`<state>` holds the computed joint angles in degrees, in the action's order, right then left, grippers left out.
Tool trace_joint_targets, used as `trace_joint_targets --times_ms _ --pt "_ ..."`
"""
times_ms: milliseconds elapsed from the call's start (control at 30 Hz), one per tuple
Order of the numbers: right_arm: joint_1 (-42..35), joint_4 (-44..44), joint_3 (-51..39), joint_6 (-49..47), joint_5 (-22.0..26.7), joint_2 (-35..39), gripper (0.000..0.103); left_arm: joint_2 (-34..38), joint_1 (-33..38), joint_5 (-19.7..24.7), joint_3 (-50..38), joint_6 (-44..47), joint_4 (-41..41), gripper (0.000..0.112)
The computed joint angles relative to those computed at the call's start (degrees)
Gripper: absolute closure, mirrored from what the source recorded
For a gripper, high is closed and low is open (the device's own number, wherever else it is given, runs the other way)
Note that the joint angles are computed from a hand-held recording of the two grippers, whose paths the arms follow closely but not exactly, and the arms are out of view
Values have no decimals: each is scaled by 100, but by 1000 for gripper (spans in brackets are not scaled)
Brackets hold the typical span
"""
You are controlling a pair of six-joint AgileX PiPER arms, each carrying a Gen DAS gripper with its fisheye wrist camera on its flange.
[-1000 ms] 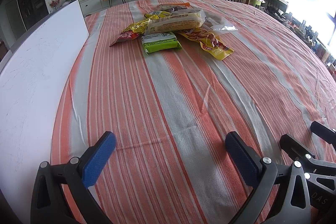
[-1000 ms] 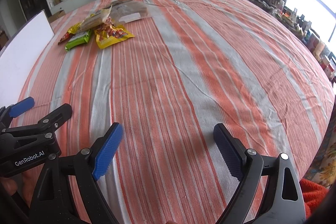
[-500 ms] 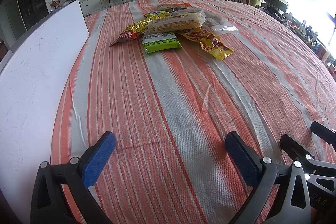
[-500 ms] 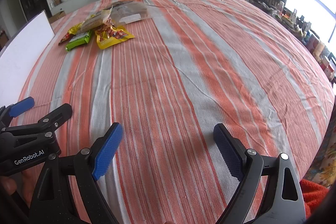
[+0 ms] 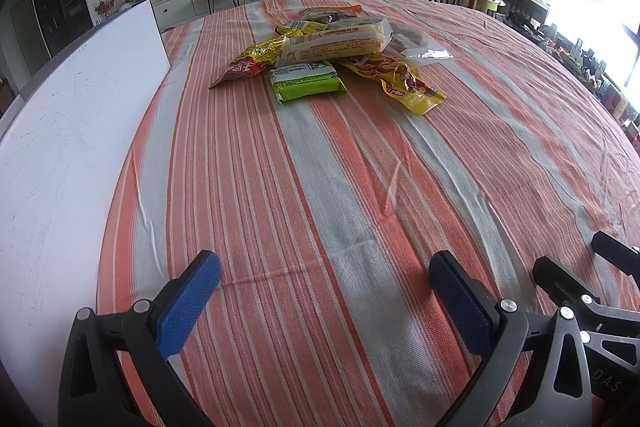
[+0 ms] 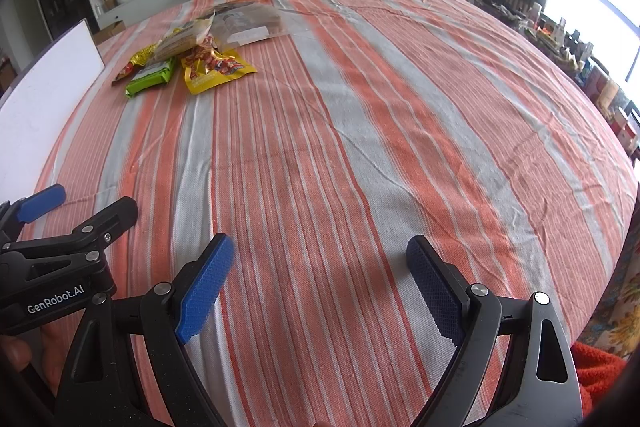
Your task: Organize snacks
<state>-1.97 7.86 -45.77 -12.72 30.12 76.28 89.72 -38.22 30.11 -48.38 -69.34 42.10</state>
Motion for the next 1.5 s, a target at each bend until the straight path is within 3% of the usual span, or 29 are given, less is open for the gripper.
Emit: trace_joint_targets --times_ms 367,500,600,667,767,900,967,1067,1333,1500 --pt "-4 15 1 -23 6 0 12 -13 18 -6 -4 94 -70 9" --pt "-10 30 20 -36 -11 -15 12 -71 312 227 -269 1350 -1287 10" --pt "-11 38 27 -51 -16 -29 12 -413 748 92 -395 2188 -2181 10" --pt "3 16 32 -20 -28 -36 12 -343 1020 431 -952 2473 -2432 10" --pt "25 -17 36 24 -48 -34 12 267 1408 1130 -2156 3256 -2997 10" --pt "19 24 32 -22 -38 -32 12 1680 1808 2209 -4074 4996 -3556 11" --pt "7 48 38 -55 -40 -35 12 2226 1827 2666 -4826 5405 -3243 18" --pt "18 35 37 -35 -46 -33 12 2931 1941 3230 -5894 5836 -2917 18" --pt "30 17 39 -11 -65 -22 10 4138 2874 3632 -7665 5925 -4229 18" --pt "31 17 42 -9 -70 -24 9 4525 3057 3580 -8054 6015 -4622 17"
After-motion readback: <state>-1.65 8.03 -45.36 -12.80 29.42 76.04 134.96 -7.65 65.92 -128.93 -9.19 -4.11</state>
